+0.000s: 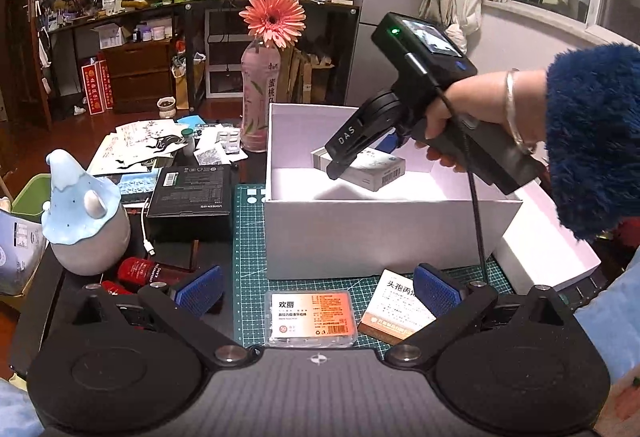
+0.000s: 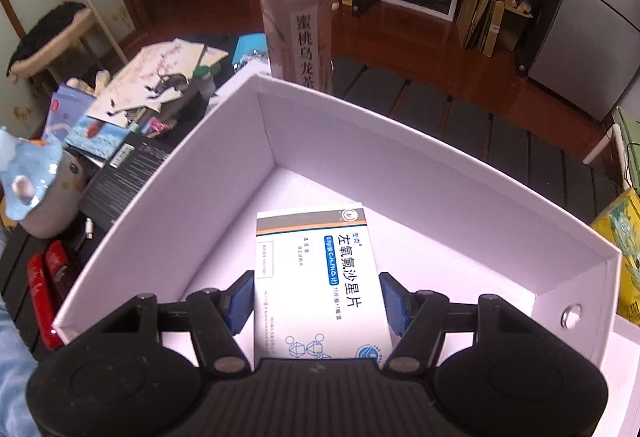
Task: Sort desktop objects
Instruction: 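Lower the medicine box into the white box and open the right gripper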
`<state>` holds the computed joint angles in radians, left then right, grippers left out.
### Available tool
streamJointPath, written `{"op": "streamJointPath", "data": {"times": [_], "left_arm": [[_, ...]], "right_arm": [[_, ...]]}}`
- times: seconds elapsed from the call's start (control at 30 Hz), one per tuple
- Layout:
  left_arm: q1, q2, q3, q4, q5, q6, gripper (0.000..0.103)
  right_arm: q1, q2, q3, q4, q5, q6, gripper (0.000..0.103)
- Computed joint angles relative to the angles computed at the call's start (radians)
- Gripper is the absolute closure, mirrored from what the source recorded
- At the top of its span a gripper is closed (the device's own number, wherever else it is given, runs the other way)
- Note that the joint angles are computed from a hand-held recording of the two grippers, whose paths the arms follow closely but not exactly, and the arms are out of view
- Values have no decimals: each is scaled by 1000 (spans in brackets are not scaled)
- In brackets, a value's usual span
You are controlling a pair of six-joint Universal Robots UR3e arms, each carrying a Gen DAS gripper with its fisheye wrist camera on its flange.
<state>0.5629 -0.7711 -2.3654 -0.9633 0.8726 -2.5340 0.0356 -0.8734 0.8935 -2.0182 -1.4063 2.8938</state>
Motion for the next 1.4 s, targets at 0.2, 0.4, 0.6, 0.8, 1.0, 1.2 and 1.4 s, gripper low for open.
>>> {"op": "streamJointPath", "data": {"times": [0.2, 0.4, 0.6, 0.8, 1.0, 1.2, 1.4], "left_arm": [[15, -22, 4, -2, -11, -17, 0], [7, -56, 15, -4, -5, -30, 0], [-20, -66, 7, 28, 9, -27, 0], [-36, -84, 7, 47, 25, -33, 0], [-29, -100, 19, 28, 28, -46, 0], [-34, -87, 13, 28, 26, -33, 0], [-34, -79, 13, 20, 22, -25, 0]], "right_arm": [[11, 103, -155, 83, -18, -3, 40], [15, 188, -277, 157, -29, 4, 40], [16, 259, -391, 229, -38, 20, 40], [23, 302, -451, 258, -50, 27, 39], [33, 326, -473, 272, -63, 26, 39], [34, 330, -462, 267, -51, 40, 40], [36, 350, -504, 289, -50, 51, 40]]}}
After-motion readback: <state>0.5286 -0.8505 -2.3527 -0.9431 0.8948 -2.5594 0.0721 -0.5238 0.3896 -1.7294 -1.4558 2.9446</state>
